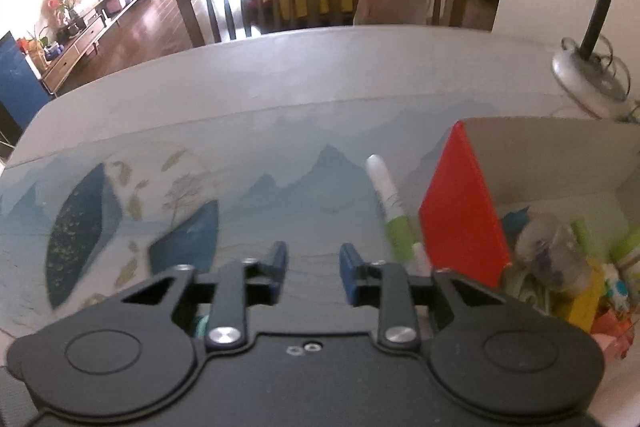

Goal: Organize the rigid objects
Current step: 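Grasp the mint-green case with the left gripper while the right grasps the white marker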

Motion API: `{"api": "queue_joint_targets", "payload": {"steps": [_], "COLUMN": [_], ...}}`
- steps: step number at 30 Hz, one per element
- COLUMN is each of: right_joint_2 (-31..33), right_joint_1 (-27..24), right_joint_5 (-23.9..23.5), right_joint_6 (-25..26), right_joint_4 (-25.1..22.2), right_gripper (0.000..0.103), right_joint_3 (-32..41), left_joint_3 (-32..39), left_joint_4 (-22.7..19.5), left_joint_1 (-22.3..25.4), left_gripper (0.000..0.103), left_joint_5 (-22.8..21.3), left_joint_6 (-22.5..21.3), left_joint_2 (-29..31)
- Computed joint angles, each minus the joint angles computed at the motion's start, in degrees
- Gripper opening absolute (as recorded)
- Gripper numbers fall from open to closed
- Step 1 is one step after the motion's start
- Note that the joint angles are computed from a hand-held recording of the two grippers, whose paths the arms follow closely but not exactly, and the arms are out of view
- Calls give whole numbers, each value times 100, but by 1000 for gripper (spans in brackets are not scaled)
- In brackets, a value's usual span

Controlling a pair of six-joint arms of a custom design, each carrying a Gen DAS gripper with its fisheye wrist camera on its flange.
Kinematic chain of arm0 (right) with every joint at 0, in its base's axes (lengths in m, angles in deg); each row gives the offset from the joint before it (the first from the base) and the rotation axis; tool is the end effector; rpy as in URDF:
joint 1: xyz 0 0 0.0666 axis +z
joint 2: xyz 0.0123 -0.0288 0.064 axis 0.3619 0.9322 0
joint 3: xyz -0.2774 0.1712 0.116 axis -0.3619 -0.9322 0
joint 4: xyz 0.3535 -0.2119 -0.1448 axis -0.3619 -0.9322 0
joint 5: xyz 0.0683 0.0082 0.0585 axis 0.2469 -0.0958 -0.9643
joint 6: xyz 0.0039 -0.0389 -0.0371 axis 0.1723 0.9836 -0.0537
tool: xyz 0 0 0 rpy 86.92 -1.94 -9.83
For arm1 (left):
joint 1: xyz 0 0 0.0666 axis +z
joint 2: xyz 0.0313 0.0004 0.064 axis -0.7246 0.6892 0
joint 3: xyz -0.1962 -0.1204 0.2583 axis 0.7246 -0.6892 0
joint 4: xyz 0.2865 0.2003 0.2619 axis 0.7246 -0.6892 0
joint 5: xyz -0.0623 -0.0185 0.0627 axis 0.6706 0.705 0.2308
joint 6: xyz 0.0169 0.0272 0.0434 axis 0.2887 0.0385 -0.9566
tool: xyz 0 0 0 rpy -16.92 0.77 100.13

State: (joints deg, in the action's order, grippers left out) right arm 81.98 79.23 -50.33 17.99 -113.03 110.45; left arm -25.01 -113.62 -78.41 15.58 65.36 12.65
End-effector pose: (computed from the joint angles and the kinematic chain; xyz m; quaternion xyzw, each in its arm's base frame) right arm 0.3088 0.4621 0.4319 0.0510 0.9540 0.0249 0.2943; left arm 0.3084 -0.1967 0.3480 0.1907 0.9129 -0.1677 0.3196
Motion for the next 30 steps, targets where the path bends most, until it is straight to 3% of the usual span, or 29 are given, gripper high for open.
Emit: {"api": "queue_joint_targets", "payload": {"steps": [1,3,10,16,21,25,30], "right_joint_2": [57,57,543,1488,1809,1724,1123], "right_joint_1": [32,60,-223,-294,-370,-481,-723], "right_joint_5": [165,366,176,469,575,435,-322], "right_joint_6": [43,75,389,-155,-543,-491,-512], "right_joint_4": [-64,15,-366,-1377,-1716,-1568,-739], "right_gripper": [57,75,68,68,67,67,59], "right_joint_3": [35,-35,458,1403,1672,1553,822], "left_joint_3": [20,34,-185,-206,-203,-192,-157], "left_joint_4": [-38,-110,-132,26,37,42,79], "left_joint_1": [43,80,98,212,338,413,413], "left_gripper": [32,32,32,32,32,32,32], "left_joint_5": [15,35,103,292,443,550,581], "left_joint_6": [-14,-10,73,116,134,158,99], "left_joint_2": [-10,-14,-220,-135,-82,-22,46]}}
